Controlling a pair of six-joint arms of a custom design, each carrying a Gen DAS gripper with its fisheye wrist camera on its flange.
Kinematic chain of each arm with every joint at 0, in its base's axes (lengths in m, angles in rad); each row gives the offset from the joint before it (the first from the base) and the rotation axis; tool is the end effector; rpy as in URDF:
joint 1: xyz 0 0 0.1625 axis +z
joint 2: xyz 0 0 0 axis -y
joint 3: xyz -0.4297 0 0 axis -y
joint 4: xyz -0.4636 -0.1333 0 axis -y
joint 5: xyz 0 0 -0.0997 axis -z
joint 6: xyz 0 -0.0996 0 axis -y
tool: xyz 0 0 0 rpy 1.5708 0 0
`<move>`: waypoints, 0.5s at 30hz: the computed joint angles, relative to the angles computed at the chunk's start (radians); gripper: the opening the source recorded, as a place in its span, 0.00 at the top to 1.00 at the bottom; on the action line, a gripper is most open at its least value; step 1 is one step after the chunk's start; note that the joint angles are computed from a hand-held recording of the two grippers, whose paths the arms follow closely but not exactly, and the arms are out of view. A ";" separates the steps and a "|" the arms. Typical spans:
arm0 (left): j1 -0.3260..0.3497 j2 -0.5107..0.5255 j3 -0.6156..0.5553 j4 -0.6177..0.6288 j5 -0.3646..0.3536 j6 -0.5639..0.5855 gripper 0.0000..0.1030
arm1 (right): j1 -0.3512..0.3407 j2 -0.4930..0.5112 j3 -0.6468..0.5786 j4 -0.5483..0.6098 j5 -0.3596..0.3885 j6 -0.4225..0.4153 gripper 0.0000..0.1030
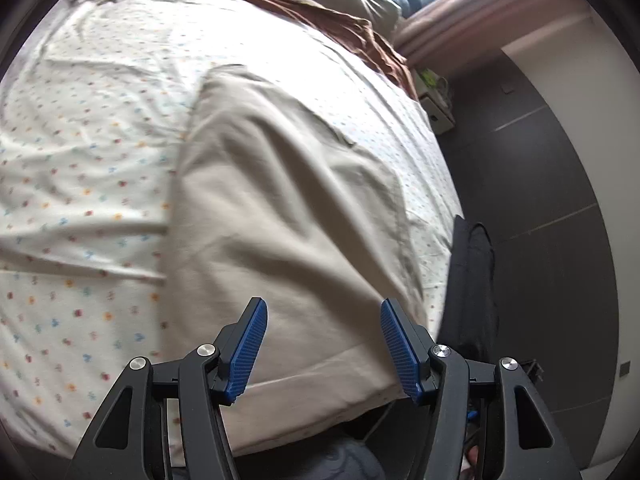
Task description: Fold large clothes
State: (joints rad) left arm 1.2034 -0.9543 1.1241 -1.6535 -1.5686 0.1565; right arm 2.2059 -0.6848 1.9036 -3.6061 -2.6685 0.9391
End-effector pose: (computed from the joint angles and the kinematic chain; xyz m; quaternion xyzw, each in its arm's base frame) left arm -0.1613 -0.7909 0.3269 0.2588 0.9650 0.0432 0.0057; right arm 0.3883 -0.4517 0.0407 -0.3233 -0.7426 0.5782 0.0981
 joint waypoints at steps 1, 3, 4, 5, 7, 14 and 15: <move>0.011 -0.003 0.000 -0.003 0.022 -0.006 0.41 | -0.002 -0.001 -0.001 0.007 -0.006 -0.002 0.68; 0.033 -0.006 -0.005 0.005 0.055 -0.015 0.41 | -0.006 0.001 -0.001 0.004 -0.008 -0.013 0.88; 0.039 -0.007 -0.001 0.010 0.062 -0.019 0.41 | -0.006 0.008 -0.003 -0.025 -0.005 -0.031 0.89; 0.045 -0.011 0.008 0.013 0.067 -0.023 0.41 | -0.005 0.015 -0.006 -0.044 -0.005 -0.047 0.90; 0.051 -0.022 0.039 0.004 0.080 -0.023 0.41 | -0.002 0.025 -0.011 -0.056 -0.002 -0.066 0.91; 0.074 -0.042 0.081 0.039 0.100 -0.021 0.56 | 0.004 0.044 0.003 -0.072 0.043 -0.031 0.92; 0.078 -0.043 0.083 0.045 0.092 -0.015 0.58 | 0.005 0.044 0.005 -0.065 0.048 -0.024 0.92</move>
State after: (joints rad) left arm 1.2811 -0.9976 1.2067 -1.6080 -1.4763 0.1412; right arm 2.2110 -0.6408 1.9087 -3.6714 -2.6201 0.9151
